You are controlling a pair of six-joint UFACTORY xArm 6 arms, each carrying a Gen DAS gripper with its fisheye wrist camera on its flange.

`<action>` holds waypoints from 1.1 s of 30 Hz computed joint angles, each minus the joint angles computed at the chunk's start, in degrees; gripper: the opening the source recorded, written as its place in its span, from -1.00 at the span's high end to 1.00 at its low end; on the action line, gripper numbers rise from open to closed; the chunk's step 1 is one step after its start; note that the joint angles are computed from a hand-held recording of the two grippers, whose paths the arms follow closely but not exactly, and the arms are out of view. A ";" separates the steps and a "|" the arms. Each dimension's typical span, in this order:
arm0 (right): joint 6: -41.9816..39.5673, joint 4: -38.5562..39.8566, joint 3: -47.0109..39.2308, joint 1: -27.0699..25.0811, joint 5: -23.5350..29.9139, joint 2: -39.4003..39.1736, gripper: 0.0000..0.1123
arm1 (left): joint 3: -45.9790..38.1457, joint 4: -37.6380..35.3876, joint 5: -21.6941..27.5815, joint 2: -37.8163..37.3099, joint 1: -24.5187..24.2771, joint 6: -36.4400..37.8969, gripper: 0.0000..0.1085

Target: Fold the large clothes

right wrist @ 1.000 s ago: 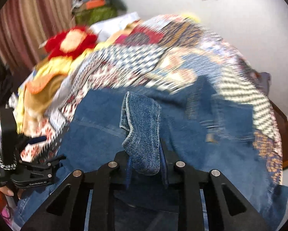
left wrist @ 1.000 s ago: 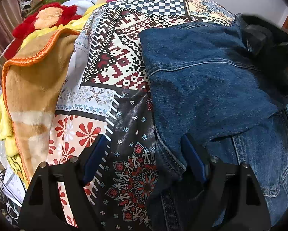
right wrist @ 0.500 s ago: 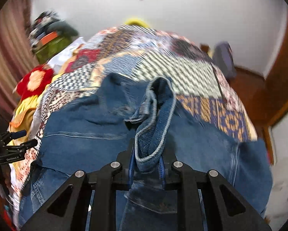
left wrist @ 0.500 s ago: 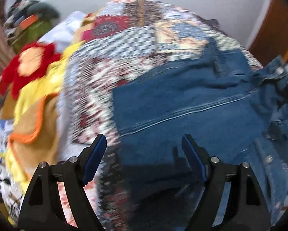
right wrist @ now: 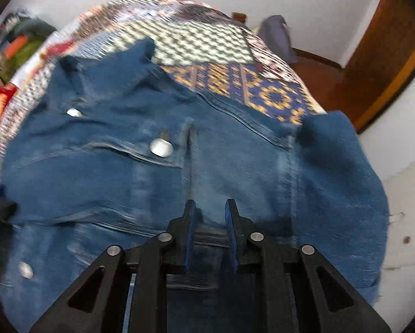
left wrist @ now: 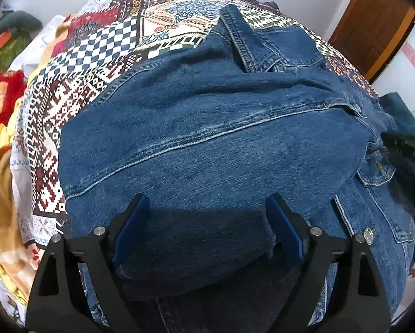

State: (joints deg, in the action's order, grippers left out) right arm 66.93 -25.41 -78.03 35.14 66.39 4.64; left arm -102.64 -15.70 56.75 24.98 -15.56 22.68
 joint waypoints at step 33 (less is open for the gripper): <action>-9.22 -1.24 5.28 4.88 9.41 -5.23 0.66 | -10.86 1.30 5.95 2.93 -10.19 2.93 -0.65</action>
